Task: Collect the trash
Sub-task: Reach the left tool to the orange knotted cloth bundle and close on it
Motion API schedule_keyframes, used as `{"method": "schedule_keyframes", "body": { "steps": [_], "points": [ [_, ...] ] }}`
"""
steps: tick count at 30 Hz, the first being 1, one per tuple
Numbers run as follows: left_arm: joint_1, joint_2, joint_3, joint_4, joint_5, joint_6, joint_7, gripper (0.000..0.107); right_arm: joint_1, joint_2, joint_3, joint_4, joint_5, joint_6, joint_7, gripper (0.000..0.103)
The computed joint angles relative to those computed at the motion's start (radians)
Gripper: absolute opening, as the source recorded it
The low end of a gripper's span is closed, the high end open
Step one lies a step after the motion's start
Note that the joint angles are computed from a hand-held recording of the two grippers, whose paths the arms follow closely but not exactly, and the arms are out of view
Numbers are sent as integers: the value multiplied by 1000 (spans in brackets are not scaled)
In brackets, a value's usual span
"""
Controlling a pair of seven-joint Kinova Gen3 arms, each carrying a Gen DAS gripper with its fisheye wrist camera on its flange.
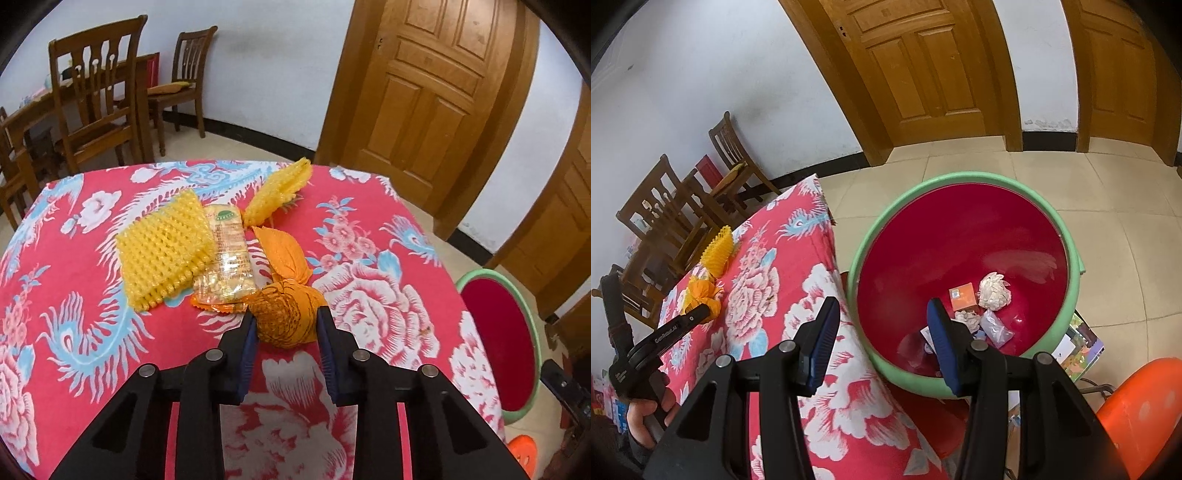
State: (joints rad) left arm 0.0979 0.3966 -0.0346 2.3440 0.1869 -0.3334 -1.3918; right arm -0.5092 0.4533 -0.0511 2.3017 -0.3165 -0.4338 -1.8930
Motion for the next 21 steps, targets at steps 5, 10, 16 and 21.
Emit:
{"method": "schedule_keyframes", "body": {
  "steps": [5, 10, 16, 21],
  "points": [
    [-3, -52, -13, 43, 7, -9, -14, 31, -25, -16, -6, -10, -6, 12, 9, 51],
    [-40, -109, -20, 87, 7, -12, -20, 31, -66, -32, 0, -29, -29, 34, 34, 51],
    [-73, -162, -53, 121, 35, -7, -60, 31, -110, -40, 6, -64, -52, 72, 67, 51],
    [-128, -187, -68, 143, 41, -11, -82, 31, -177, -34, 35, -118, -87, 124, 114, 51]
  ]
}}
